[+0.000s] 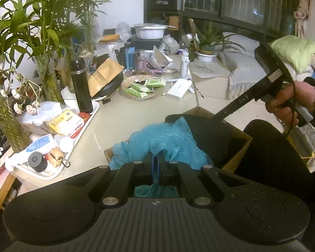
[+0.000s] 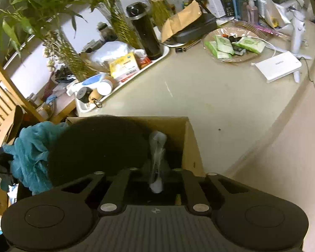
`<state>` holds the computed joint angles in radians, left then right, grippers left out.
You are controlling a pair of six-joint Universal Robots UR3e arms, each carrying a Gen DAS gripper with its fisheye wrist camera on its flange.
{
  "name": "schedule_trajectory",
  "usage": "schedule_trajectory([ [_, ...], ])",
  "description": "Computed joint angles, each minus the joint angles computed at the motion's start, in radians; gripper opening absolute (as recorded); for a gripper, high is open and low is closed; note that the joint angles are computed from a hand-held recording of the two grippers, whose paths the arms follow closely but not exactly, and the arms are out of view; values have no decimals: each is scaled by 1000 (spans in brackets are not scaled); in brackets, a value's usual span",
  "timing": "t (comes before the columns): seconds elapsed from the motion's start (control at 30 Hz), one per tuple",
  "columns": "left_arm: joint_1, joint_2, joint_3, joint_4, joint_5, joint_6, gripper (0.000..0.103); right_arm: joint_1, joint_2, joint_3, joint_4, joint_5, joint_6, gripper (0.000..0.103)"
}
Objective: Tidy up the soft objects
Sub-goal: 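Carry the puff over the box with the left tool while the right tool drops the strap in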
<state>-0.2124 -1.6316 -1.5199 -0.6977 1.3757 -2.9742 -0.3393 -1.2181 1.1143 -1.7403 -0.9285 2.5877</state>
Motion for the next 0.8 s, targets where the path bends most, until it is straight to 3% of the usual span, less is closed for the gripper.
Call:
schedule_trajectory([
  [0.03, -3, 2, -6, 1, 1, 11, 3, 2, -9, 12, -20, -11, 0, 29],
  [0.1, -14, 3, -16, 6, 9, 40, 3, 2, -50, 67, -99, -46, -1, 61],
  [0.27, -33, -20, -20, -3, -3, 69, 3, -55, -142, 176, -200, -22, -46, 100],
  [0.47, -78, -96, 24, -3, 24, 69, 3, -102, -221, 253, -236, 23, -100, 103],
  [0.8, -119, -96, 62, -53, 93, -10, 7, -127, -316, 318, -112, 102, -204, 103],
])
